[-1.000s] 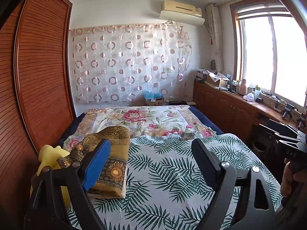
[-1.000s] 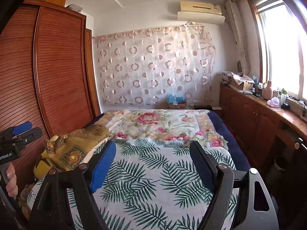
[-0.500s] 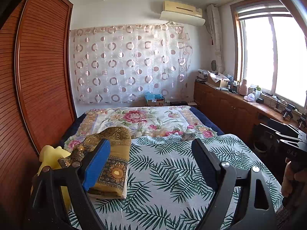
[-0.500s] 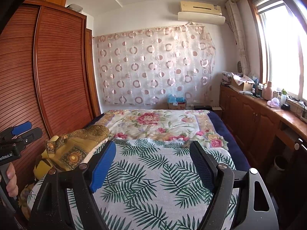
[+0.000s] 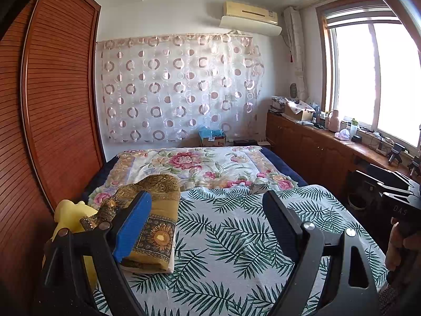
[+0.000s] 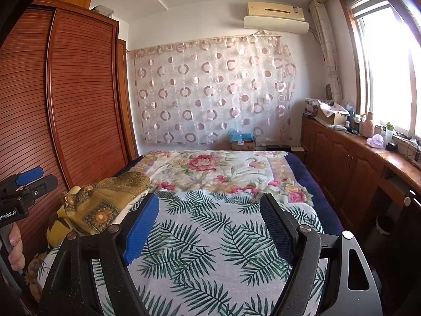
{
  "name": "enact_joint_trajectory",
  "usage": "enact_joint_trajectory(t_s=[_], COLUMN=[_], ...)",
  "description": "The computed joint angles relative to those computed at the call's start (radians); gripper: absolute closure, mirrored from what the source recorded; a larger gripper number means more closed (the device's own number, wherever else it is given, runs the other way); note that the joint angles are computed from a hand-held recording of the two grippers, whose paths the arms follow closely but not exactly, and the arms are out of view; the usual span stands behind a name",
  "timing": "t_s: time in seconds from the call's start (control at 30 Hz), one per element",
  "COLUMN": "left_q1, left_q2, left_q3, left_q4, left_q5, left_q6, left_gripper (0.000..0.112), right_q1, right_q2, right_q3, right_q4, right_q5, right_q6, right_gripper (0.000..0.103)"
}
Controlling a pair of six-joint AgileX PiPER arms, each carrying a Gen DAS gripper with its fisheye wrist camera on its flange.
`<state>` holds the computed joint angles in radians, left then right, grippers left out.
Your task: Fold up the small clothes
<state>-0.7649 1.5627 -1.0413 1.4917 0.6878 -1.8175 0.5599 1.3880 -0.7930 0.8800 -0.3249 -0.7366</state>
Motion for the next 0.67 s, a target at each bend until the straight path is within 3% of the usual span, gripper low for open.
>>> enact_joint_trajectory(t_s=[0.67], left_q1=[-0.004], left_q2=[-0.004], left_q3=[0.005], left_q4=[0.002], left_q5=[0.006], left_q6=[-0.002], left_gripper=[0.025], right_q1=[-0.023], right_q2=[-0.008], right_q3=[0.007], right_q4=[-0.067], right_q5=[0.019], right_q6=[0.058], right_gripper=[0.022])
